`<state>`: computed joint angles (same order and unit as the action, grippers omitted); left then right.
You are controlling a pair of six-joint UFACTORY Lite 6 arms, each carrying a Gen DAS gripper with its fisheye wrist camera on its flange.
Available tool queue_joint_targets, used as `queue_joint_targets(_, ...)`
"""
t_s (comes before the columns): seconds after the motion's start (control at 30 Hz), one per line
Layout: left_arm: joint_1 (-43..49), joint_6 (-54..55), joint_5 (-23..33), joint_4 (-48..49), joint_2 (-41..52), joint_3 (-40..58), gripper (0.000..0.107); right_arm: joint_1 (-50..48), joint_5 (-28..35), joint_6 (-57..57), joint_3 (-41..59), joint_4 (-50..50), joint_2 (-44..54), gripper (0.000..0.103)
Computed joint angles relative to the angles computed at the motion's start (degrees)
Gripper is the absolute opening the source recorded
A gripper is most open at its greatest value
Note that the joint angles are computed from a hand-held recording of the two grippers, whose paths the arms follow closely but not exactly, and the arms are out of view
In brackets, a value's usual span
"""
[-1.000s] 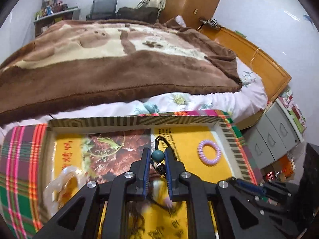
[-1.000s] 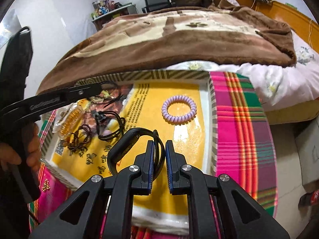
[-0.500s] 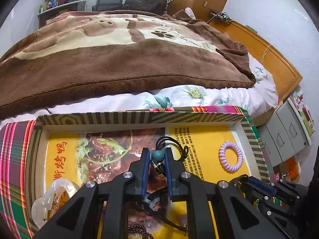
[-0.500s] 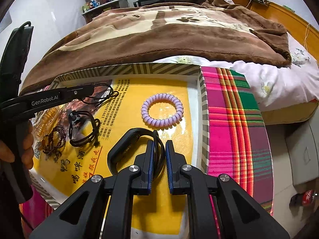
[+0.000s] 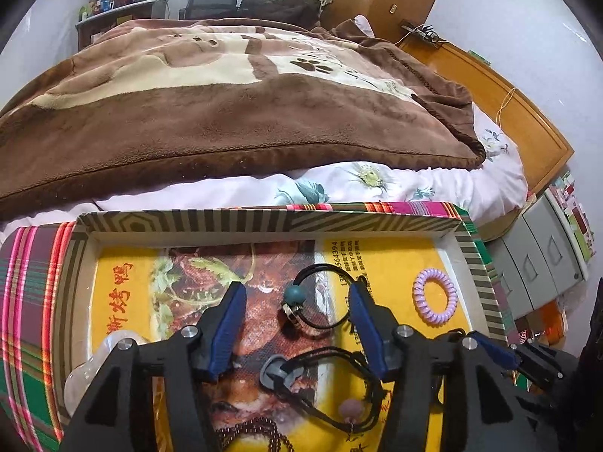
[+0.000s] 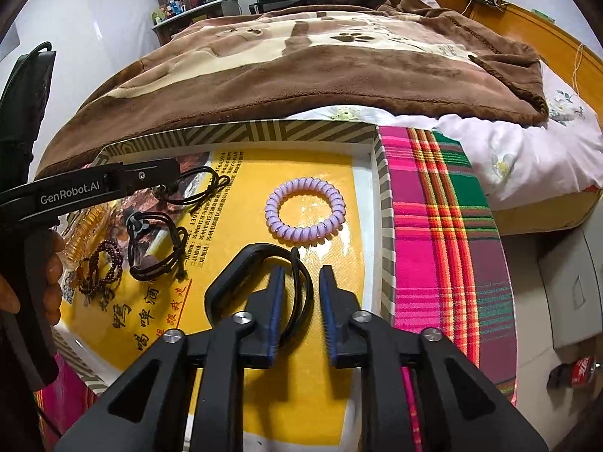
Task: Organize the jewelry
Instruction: 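Lower both items into the yellow tray and open both tools, then grasp the red bead bracelet with gold charm using the right tool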
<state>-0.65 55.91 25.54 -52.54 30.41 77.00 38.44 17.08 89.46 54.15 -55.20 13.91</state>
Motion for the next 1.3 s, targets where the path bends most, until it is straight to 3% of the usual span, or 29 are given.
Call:
queue_joint_targets(0.13,0.34,1.7,-0.14,-0.78,-5.24,-4.63,0.059,1.66,1.98,3.41,-2.39,-1.58,-4.09,0.023)
queue_joint_targets(0.2,1.2,4.3,0.42,-2.62,-9.89,-8.75,0.059,2.85,3.21,4.01,-3.46,-1.2,-6.12,0.039)
queue_joint_targets(0.23,1.51,5.42,0.32,-3.27,-11.93,-10.62,0.06,3.76,3.67,4.55,-4.45,-1.2,-7.83,0.042)
queue_joint_targets(0.43,6.77,7.96,4.03,-1.07,-29.02,-24.27,0.063,10.65,9.08,7.89,-8.35,0.2,-16.09,0.043)
queue_joint_targets(0.63,18.61,12.48,13.69,0.52,-44.42,-34.24,0.066,23.5,19.65,13.53,-11.57,1.2,-25.23,0.043)
queue_joint_targets(0.87,43.23,26.4,32.42,2.21,-59.47,-43.43,0.069,39.05,26.28,22.83,-13.6,1.21,-27.57,0.043)
queue_joint_targets(1.03,62.18,41.04,39.96,3.62,-60.66,-47.42,0.075,46.48,24.74,32.37,-14.88,-0.72,-23.75,0.043)
queue_joint_targets(1.13,68.87,46.55,41.49,4.82,-56.16,-47.55,0.075,48.39,21.99,37.41,-15.07,-2.64,-20.03,0.052)
queue_joint_targets(1.3,73.3,53.16,35.25,5.18,-49.91,-49.36,0.075,51.19,20.59,43.06,-13.72,-4.69,-14.43,0.054)
